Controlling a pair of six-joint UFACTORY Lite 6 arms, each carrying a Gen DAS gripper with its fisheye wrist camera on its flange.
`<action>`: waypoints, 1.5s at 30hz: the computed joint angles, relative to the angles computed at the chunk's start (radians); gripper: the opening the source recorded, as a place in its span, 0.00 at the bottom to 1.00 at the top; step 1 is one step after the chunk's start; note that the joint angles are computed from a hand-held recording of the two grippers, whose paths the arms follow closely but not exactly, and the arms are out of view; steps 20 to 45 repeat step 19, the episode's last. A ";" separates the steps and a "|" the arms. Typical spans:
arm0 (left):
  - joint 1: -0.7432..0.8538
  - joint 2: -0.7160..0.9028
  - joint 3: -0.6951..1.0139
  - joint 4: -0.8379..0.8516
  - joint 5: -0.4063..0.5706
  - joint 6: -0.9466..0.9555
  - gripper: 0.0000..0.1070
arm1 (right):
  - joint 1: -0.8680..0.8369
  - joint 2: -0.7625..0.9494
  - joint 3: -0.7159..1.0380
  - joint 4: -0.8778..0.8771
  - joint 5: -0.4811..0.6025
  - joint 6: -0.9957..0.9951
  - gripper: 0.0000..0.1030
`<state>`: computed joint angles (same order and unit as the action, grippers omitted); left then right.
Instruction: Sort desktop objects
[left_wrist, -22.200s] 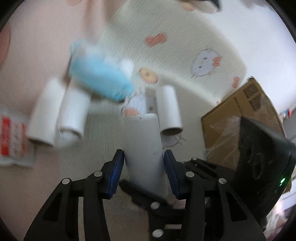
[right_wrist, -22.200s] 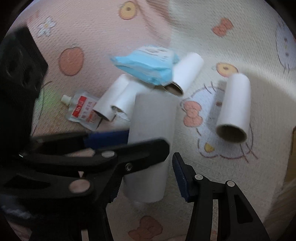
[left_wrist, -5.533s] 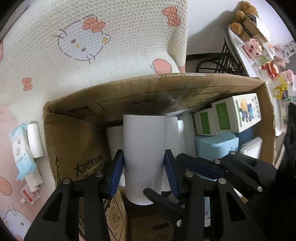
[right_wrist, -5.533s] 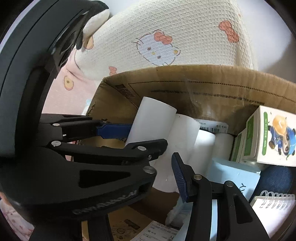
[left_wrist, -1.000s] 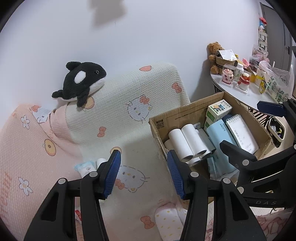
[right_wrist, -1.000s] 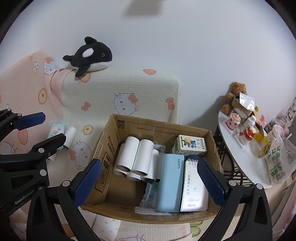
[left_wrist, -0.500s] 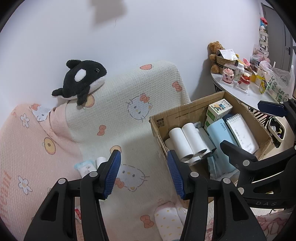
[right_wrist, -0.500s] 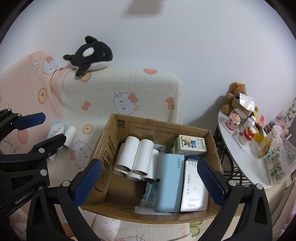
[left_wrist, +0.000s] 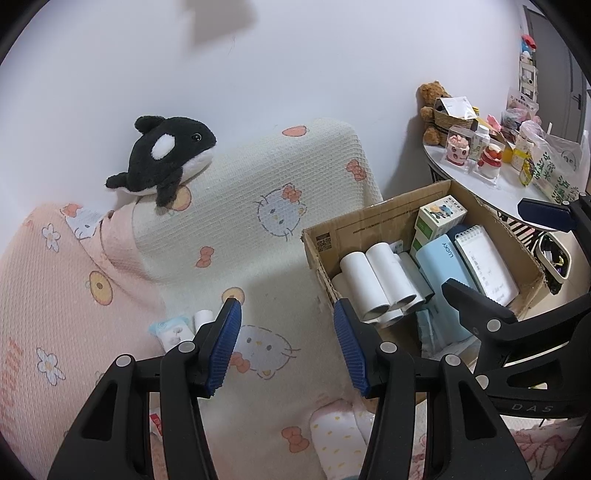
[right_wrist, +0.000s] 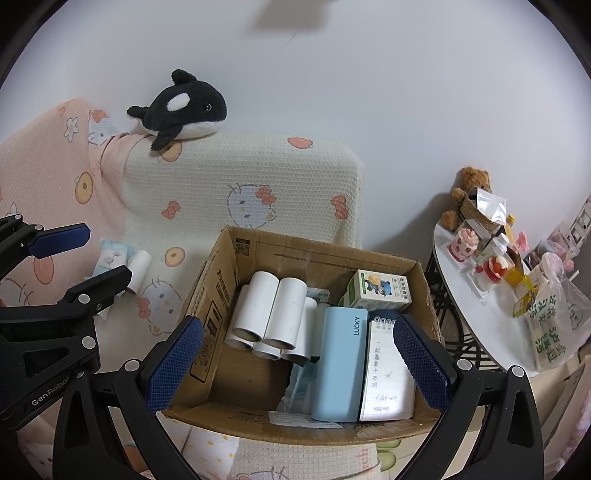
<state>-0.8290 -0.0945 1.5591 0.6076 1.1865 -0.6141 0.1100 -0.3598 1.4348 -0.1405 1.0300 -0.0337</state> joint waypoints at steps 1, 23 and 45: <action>0.000 0.000 0.000 0.000 0.000 0.000 0.53 | 0.001 0.001 0.002 -0.001 0.000 0.000 0.99; -0.015 0.004 0.001 0.019 0.013 -0.012 0.53 | 0.012 0.003 0.000 -0.008 0.000 0.014 0.99; -0.015 0.004 0.001 0.019 0.013 -0.012 0.53 | 0.012 0.003 0.000 -0.008 0.000 0.014 0.99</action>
